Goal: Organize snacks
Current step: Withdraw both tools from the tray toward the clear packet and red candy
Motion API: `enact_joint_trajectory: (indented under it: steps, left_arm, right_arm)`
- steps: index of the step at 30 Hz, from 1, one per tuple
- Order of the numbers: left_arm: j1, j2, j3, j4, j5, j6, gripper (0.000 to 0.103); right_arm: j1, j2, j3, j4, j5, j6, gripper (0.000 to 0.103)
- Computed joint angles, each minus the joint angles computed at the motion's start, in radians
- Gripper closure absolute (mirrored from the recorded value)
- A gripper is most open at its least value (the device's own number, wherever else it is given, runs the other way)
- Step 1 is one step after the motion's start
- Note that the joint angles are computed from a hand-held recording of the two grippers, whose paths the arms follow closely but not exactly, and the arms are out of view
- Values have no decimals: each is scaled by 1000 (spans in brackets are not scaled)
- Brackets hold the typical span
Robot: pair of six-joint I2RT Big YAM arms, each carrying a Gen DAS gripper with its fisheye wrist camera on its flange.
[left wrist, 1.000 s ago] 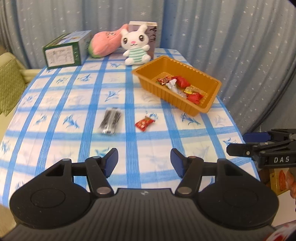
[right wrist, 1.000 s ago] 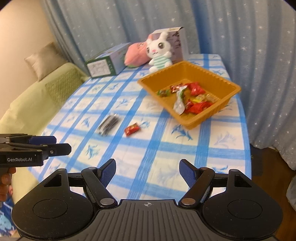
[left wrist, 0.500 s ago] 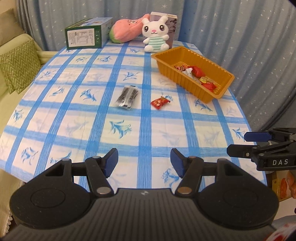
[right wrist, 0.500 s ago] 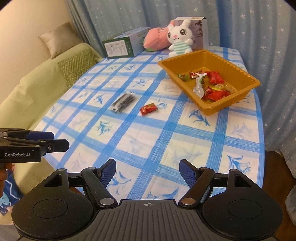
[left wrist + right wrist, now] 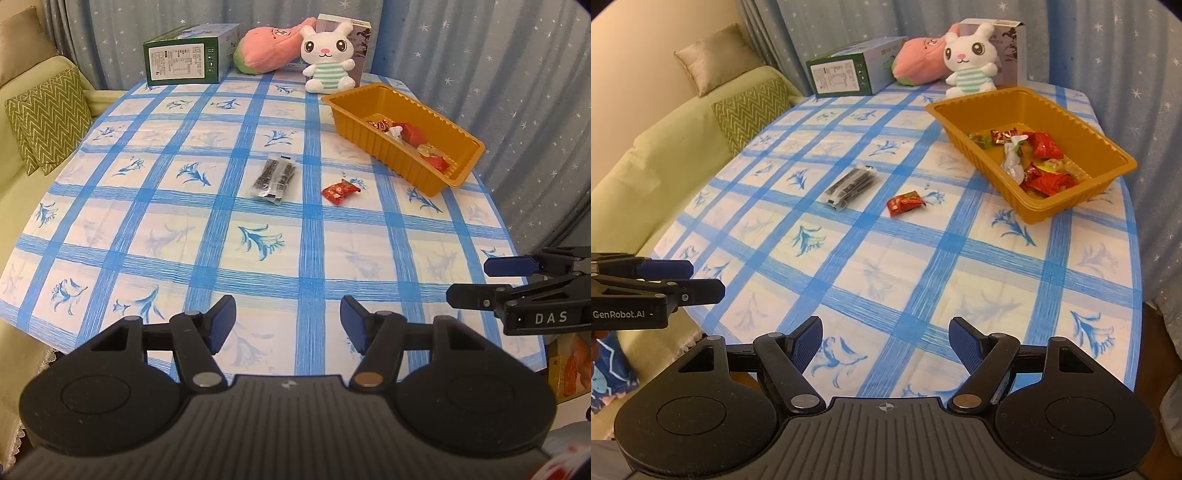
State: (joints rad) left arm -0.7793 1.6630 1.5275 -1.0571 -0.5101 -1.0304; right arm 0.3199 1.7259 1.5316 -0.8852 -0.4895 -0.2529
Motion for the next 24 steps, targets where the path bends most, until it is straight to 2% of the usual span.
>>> enact_joint_trajectory:
  steps: [14,17,24]
  left_arm:
    - [65,-32,-65,61,35,66,43]
    - [86,-34,-77,90,44,101,43]
    - [144,-11,-87,175,78,222,44]
  right_arm:
    - [61,83,76,7,26,36,28]
    - [72,105,97,13,36,53,28]
    - [90,148,121,93,60,138,28]
